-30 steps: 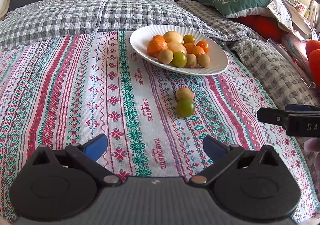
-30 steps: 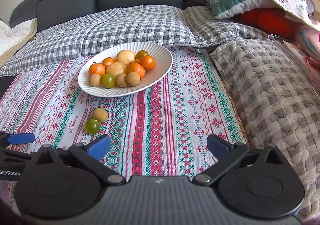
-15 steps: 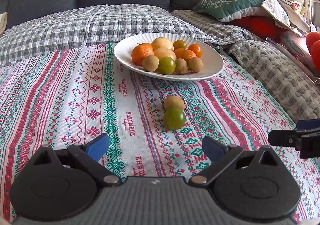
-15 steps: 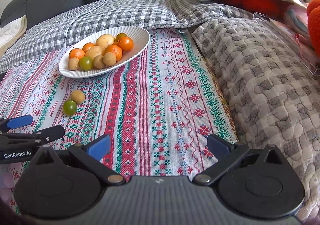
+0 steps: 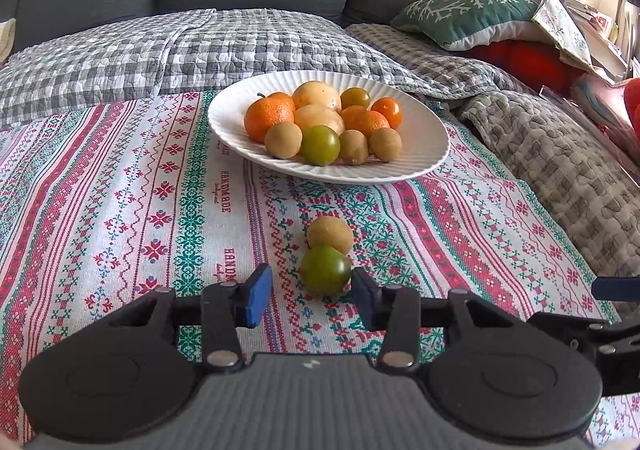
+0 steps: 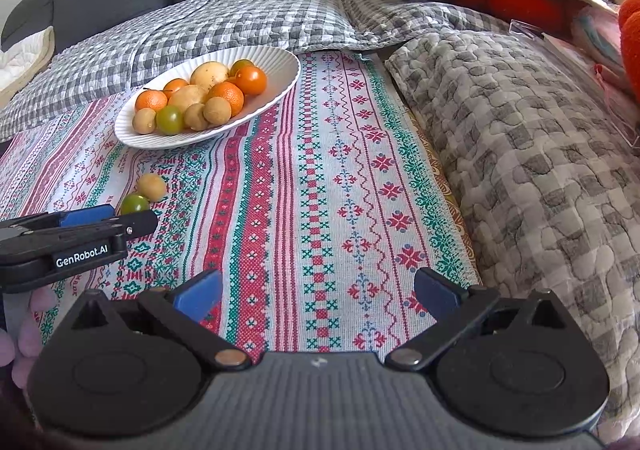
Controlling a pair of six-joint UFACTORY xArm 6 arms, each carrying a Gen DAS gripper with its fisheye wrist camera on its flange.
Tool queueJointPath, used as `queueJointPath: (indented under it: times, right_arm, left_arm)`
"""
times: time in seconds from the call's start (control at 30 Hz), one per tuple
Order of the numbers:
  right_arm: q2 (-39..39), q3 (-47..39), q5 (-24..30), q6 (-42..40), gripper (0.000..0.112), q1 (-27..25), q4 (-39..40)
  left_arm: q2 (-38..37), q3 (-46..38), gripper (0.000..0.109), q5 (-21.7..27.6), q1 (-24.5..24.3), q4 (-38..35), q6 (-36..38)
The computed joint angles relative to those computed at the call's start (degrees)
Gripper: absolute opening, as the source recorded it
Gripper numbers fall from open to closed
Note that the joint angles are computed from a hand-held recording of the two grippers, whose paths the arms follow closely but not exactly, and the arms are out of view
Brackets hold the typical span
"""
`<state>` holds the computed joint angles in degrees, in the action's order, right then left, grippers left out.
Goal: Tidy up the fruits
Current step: 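Grasp a green tomato with the left gripper while the right gripper grasps a tan fruit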
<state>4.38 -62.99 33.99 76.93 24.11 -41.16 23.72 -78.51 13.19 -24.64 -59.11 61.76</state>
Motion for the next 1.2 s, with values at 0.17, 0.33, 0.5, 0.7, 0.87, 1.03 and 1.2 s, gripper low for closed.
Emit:
queueJointPath:
  times: [0.17, 0.33, 0.5, 0.7, 0.87, 1.03, 1.2]
  right_arm:
    - [1.6, -0.7, -2.2, -0.7, 0.103, -0.1, -1.9]
    - [4.0, -2.0, -6.8, -2.2, 0.102, -0.8, -2.5]
    - [7.0, -4.0, -10.2, -3.2, 0.103, -0.9, -5.0]
    - [11.4, -8.9, -12.2, -2.9, 0.102, -0.6, -6.5]
    - [15.9, -14.3, -12.7, -8.2, 0.099, 0.3, -3.4]
    - [19.3, -18.7, -11.3, -8.8, 0.096, 1.0, -5.2]
    - [21.3, -21.7, -10.5, -8.8, 0.088, 1.3, -5.4]
  left_arm:
    - [-0.1, 0.0, 0.018, 0.4, 0.9, 4.7, -4.1]
    - [-1.1, 0.4, 0.017, 2.4, 2.2, 5.6, -4.0]
    - [-2.3, 0.8, 0.017, 4.6, 3.7, 5.4, -2.7]
    - [-2.9, 1.0, 0.017, 5.7, 5.5, 6.7, -2.2]
    - [-2.9, 0.6, 0.017, 6.2, 7.3, 9.1, -4.0]
    - [-2.4, 0.0, 0.017, 6.4, 8.6, 11.7, -7.1]
    - [-2.4, -0.1, 0.017, 6.3, 8.6, 12.3, -8.1]
